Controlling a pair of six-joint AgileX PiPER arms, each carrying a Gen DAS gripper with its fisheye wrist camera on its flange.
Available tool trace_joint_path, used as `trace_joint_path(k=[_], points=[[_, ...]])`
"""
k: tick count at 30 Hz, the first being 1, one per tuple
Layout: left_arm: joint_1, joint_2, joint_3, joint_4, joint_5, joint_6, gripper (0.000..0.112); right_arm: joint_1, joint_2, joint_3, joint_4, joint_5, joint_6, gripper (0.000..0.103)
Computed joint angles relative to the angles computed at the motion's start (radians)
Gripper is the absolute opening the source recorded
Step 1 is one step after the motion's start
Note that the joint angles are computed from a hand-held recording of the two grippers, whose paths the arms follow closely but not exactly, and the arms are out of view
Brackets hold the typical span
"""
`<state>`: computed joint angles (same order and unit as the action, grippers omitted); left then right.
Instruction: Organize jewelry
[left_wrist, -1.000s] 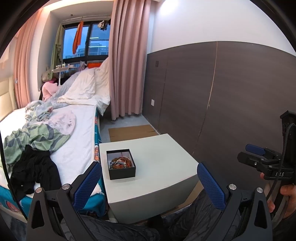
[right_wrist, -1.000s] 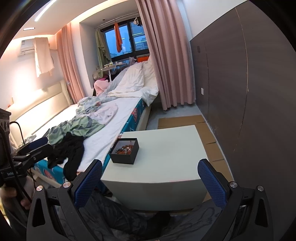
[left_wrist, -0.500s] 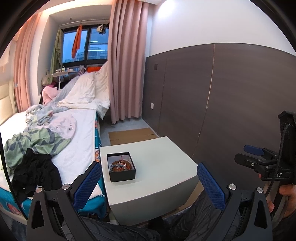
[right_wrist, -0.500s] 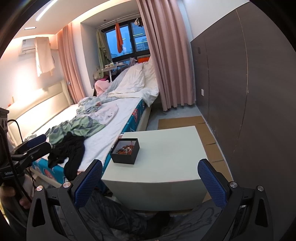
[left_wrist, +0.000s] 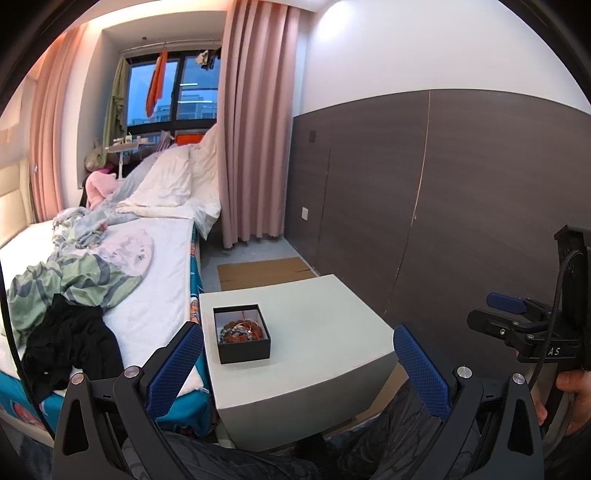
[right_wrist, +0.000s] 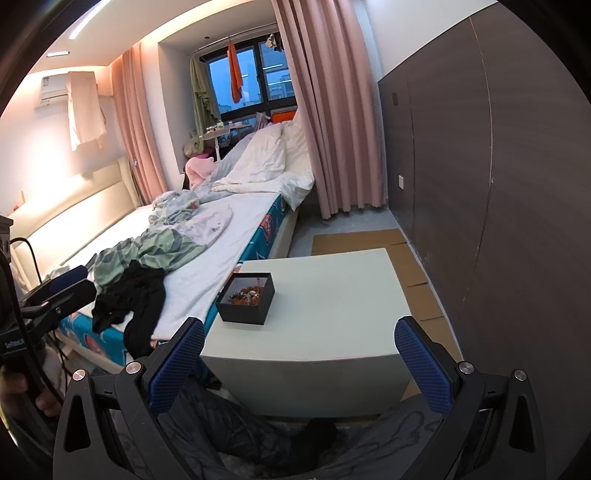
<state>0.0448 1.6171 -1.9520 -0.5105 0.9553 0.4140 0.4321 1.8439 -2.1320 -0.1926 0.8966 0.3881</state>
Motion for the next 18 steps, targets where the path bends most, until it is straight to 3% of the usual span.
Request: trace_joint_path(k=[18], points=[[0.004, -0.022, 0.039, -0.004, -0.018, 0.007, 0.102, -0.008, 0.021, -0.027, 0.013, 0.024, -0.025, 0.103]])
